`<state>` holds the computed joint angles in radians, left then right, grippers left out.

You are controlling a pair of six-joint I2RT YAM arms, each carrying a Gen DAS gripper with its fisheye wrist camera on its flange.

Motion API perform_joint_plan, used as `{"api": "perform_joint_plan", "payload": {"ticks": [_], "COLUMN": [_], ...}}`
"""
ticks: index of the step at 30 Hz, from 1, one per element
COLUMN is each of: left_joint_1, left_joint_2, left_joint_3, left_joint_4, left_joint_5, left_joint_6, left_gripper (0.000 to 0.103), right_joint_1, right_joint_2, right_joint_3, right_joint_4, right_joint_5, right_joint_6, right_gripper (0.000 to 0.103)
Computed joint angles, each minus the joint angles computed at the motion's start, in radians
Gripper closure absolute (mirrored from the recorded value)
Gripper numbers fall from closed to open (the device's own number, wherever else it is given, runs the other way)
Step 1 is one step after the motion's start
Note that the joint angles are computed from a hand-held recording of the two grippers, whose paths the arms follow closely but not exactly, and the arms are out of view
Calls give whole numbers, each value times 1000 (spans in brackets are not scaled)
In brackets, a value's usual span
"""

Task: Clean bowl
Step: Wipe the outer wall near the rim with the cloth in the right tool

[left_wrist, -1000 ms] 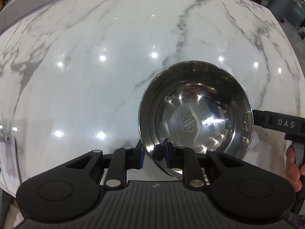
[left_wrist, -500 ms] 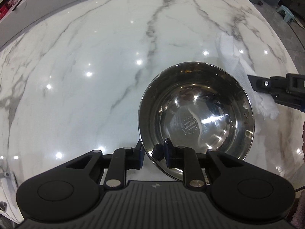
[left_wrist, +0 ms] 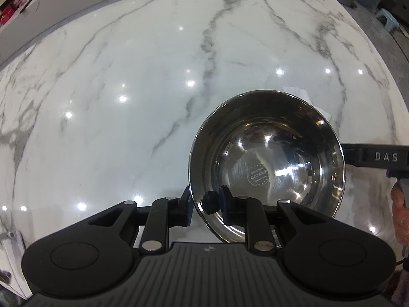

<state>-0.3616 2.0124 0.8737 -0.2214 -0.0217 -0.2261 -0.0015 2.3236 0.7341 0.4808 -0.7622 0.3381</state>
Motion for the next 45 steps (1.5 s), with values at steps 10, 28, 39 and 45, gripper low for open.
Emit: {"api": "perform_joint_plan", "payload": {"ticks": [10,28,39,45], "left_joint_1": [-18,5,-4,4], "left_joint_2": [-25,-2,-9,-26], "left_joint_3": [-9,47,28,8], "left_joint_4": [-50,-125,-96,-77], "left_joint_5": [4,-67,-84,-71], "left_joint_6": [-75,69,85,84], "left_gripper": [81,86,85,85], "right_joint_1": [0,-93,-51,9], "right_joint_2": [-13,5,31,43], "right_joint_3": [-16,-94,-56,-30], "right_joint_4": [-5,322,241,152], "right_joint_5": [13,-228,-129,-35], "right_joint_6": [-21,164,105,40], "right_gripper": [94,94,94,94]}}
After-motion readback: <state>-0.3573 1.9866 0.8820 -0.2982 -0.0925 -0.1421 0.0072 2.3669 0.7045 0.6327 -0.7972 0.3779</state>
